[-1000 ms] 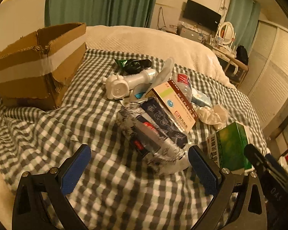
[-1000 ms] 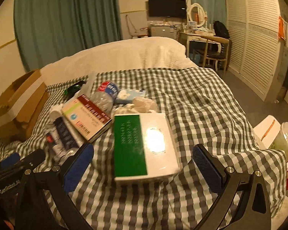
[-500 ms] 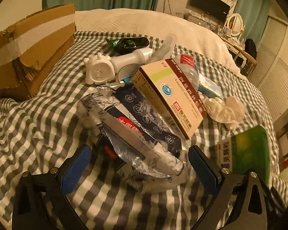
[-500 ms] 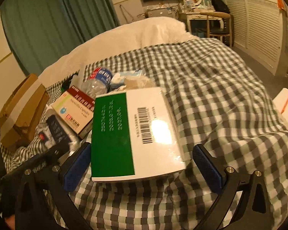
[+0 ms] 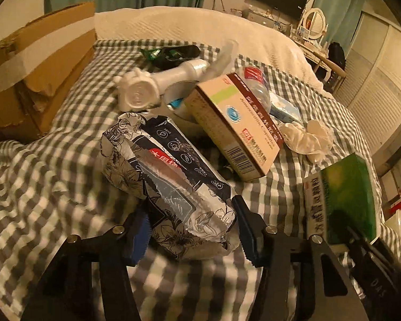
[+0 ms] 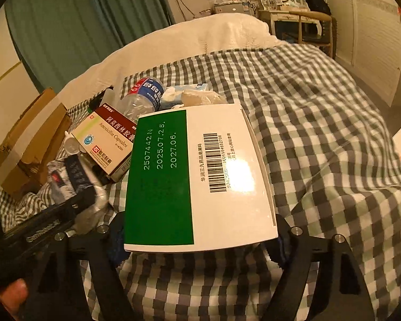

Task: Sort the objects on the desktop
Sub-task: 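Grasp the patterned snack bag with the left tool while the right grasps the green-white box, then carry both items to the cardboard box and release them inside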

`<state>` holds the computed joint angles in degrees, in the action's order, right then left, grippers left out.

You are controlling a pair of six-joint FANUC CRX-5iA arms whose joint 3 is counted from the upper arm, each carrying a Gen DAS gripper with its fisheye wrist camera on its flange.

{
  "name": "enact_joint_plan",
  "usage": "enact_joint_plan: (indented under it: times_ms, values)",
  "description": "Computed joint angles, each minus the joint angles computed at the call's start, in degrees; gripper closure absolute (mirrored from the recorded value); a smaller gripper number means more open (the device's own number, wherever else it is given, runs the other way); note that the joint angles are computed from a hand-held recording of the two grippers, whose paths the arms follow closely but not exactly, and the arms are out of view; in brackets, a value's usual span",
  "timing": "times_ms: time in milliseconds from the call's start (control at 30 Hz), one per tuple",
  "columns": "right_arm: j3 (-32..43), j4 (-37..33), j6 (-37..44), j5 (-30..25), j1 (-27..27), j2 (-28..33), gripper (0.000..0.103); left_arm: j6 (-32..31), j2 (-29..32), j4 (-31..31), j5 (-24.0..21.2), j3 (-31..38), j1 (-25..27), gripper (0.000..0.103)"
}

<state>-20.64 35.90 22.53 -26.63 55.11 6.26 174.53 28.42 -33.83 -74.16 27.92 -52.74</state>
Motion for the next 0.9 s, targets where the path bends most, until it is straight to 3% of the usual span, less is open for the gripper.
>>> enact_joint_plan:
  times_ms: [133, 233, 400, 600, 733, 900]
  values:
    - [-4.64, 13.56, -9.38, 0.07, 0.61, -3.06, 0.025, 0.88, -2.07, -1.98, -1.32, -1.13, -1.32, 0.046]
    - [-5.95, 19.82, -12.91, -2.49, 2.03, -4.78, 0.025, 1.88, -3.82, -6.5, -2.49, -1.28, -3.06, 0.046]
    - [-4.43, 19.44, -11.17, -7.4, 5.16, -6.7, 0.025, 2.6, -6.16, -14.28, -4.84, -1.13, -6.3, 0.046]
    - [1.49, 18.43, -8.54, -7.7, 7.46, -6.74, 0.025, 7.96, -11.96, -23.05, -6.24, -4.72, -9.01, 0.046]
    - [7.59, 17.44, -5.51, -6.48, 9.1, -4.18, 0.025, 9.37, -16.82, -27.21, -9.04, -7.74, -9.5, 0.046]
    - [18.55, 8.53, 3.05, -4.64, 11.12, 1.44, 0.025, 10.03, -22.91, -30.39, -13.06, -11.74, -8.88, 0.046]
